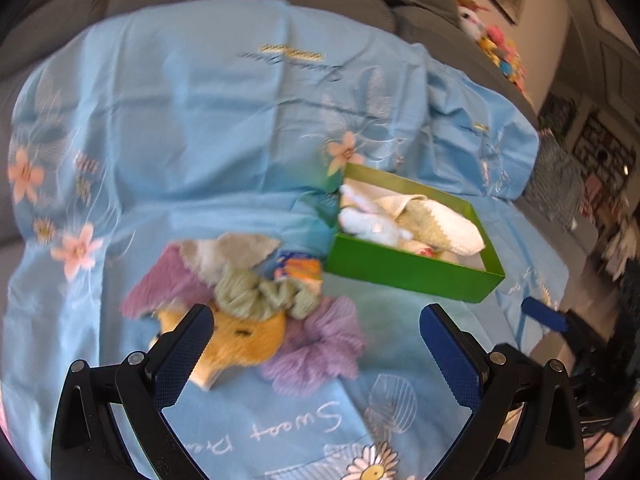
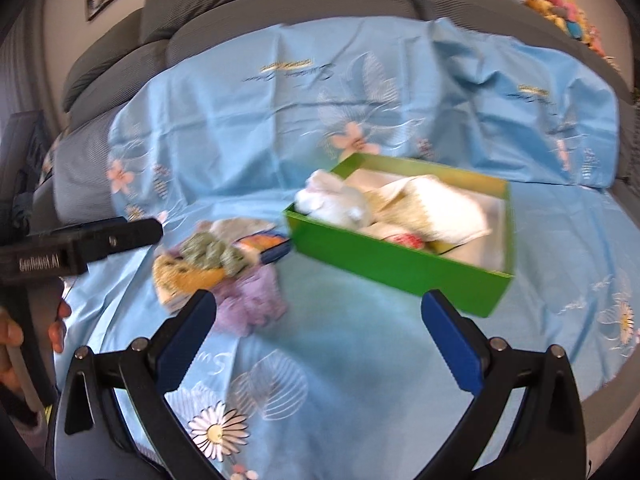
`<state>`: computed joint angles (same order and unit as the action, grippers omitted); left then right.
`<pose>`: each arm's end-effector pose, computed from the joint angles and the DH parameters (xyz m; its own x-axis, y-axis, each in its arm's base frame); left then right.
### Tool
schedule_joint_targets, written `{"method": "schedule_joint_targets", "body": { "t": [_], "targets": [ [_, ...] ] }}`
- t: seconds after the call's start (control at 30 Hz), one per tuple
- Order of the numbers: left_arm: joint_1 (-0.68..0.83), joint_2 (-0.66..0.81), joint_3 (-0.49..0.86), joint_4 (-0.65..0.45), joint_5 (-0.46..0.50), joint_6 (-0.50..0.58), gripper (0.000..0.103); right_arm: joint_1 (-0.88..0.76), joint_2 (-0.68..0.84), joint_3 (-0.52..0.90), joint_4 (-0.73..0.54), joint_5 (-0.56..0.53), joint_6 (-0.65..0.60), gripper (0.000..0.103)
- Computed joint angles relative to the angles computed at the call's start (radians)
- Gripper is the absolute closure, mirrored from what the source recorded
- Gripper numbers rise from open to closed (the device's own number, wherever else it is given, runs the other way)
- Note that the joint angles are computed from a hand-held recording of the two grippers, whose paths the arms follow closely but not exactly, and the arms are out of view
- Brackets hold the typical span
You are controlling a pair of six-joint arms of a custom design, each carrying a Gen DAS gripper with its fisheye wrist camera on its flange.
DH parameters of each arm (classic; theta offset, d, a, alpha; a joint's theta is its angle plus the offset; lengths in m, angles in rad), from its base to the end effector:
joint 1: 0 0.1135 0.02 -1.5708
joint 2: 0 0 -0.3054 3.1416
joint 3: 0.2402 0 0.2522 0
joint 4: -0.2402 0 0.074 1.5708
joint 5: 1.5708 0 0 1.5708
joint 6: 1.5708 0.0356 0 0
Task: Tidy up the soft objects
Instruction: 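Move the left gripper back over the pile toward the purple mesh puff, then grasp the purple mesh puff with the left gripper and lift it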
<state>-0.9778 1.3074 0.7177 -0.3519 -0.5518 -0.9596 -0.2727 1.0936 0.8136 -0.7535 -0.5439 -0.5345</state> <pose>0.1489 -0.1876 0.2377 -0.6964 -0.2145 -0.6848 -0.0637 0.9690 -0.2387 0.1833 -0.0321 0.2850 -0.6994 -0.2570 -0.6669 -0.4426 0.8884 0.1218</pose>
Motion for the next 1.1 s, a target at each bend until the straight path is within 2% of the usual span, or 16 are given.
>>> {"method": "schedule_joint_targets", "body": {
  "t": [0.17, 0.3, 0.4, 0.53, 0.67, 0.73, 0.77, 0.9, 0.93, 1.0, 1.03, 1.1],
  "targets": [
    [0.019, -0.068, -0.137, 0.074, 0.073, -0.04, 0.0, 0.081, 0.02, -0.061, 0.018, 0.002, -0.02, 0.001],
    [0.031, -0.051, -0.253, 0.231, 0.189, -0.07, 0.001, 0.147, 0.055, -0.106, 0.051, 0.013, -0.024, 0.001],
    [0.028, 0.017, -0.318, 0.395, 0.25, -0.076, 0.001, 0.179, 0.089, -0.129, 0.079, 0.012, -0.032, 0.001],
    [0.069, 0.101, -0.355, 0.56, 0.31, -0.068, 0.001, 0.247, 0.136, -0.173, 0.154, 0.04, -0.036, 0.001],
    [0.12, 0.175, -0.378, 0.691, 0.35, -0.044, 0.001, 0.304, 0.189, -0.209, 0.237, 0.061, -0.039, 0.003],
    [0.158, 0.221, -0.381, 0.744, 0.387, -0.036, 0.004, 0.327, 0.226, -0.213, 0.271, 0.067, -0.038, 0.005],
    [0.171, 0.235, -0.38, 0.758, 0.399, -0.032, 0.009, 0.334, 0.243, -0.209, 0.279, 0.066, -0.038, 0.008],
    [0.22, 0.279, -0.379, 0.815, 0.44, -0.012, 0.012, 0.381, 0.32, -0.19, 0.338, 0.061, -0.015, 0.016],
    [0.23, 0.289, -0.378, 0.824, 0.447, -0.011, 0.016, 0.387, 0.332, -0.185, 0.343, 0.059, -0.012, 0.018],
    [0.257, 0.313, -0.38, 0.848, 0.473, -0.017, 0.03, 0.408, 0.366, -0.173, 0.361, 0.064, -0.001, 0.029],
    [0.267, 0.322, -0.382, 0.856, 0.486, -0.018, 0.032, 0.419, 0.378, -0.168, 0.367, 0.068, 0.002, 0.034],
    [0.288, 0.348, -0.383, 0.869, 0.514, -0.022, 0.032, 0.44, 0.398, -0.161, 0.379, 0.084, 0.009, 0.052]
  ]
}}
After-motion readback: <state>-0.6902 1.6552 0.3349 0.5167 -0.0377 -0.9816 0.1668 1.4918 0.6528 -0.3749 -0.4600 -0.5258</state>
